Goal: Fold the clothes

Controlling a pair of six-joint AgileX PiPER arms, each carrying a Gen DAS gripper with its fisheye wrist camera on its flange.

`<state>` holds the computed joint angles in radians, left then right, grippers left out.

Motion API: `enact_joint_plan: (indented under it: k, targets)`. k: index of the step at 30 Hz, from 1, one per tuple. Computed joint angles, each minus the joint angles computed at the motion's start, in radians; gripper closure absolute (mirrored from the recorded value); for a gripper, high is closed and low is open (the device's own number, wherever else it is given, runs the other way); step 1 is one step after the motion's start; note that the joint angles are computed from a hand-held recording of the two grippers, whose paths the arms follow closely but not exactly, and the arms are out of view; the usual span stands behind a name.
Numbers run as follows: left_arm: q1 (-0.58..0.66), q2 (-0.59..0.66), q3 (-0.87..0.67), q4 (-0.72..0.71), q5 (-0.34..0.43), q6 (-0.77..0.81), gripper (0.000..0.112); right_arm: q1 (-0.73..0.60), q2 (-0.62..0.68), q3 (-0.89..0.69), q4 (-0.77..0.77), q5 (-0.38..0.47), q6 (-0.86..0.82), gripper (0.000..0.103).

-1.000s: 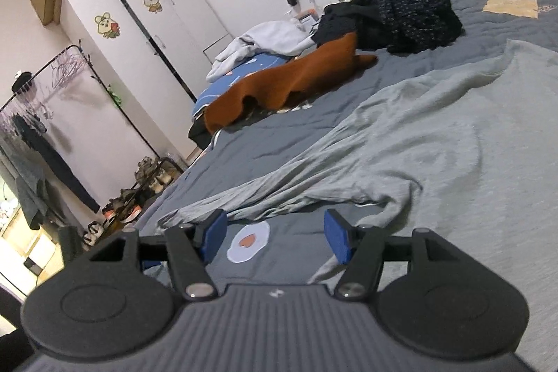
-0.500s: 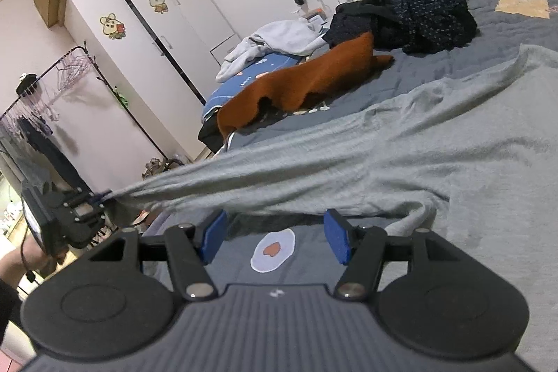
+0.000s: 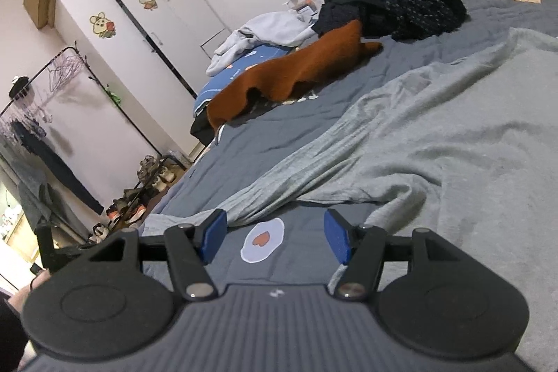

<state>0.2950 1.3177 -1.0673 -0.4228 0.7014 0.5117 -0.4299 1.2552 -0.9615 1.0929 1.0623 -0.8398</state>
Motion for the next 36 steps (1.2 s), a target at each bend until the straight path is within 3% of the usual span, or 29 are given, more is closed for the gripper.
enact_joint_plan:
  k: [4,7,13,19,20,21,22,24,30,36]
  targets:
    - [-0.035,0.048,-0.048,-0.013,-0.063,0.059,0.055,0.011,0.006,-0.001,-0.011,-0.014,0.005,0.042]
    - [-0.042,0.117,-0.120,0.016,-0.020,0.114,0.055,0.023,0.009,-0.003,-0.020,-0.016,0.012,0.042]
    - [0.137,0.161,-0.014,-0.313,-0.014,0.361,0.057,0.028,0.011,0.007,-0.036,0.000,0.010,0.042]
    - [0.119,0.174,0.063,-0.517,-0.080,0.585,0.059,0.060,0.020,0.023,-0.031,-0.019,0.037,0.042]
    - [0.102,0.182,0.059,-0.520,-0.095,0.596,0.066,0.066,0.019,0.029,-0.029,-0.022,0.043,0.042]
    - [0.093,0.197,0.043,-0.507,-0.090,0.583,0.087,0.072,0.016,0.037,-0.026,-0.024,0.050,0.042]
    - [0.091,0.211,0.024,-0.496,-0.071,0.567,0.098,0.078,0.013,0.044,-0.026,-0.025,0.051,0.042]
    - [0.132,0.210,0.005,-0.561,-0.002,0.573,0.105,0.089,0.004,0.060,-0.028,-0.031,0.049,0.042]
    - [0.340,0.139,-0.019,-0.814,0.237,0.532,0.112,0.097,-0.002,0.086,-0.035,-0.030,0.051,0.042]
    - [0.316,0.058,-0.089,-0.534,0.259,0.345,0.111,0.093,0.001,0.089,-0.007,-0.025,0.048,0.042]
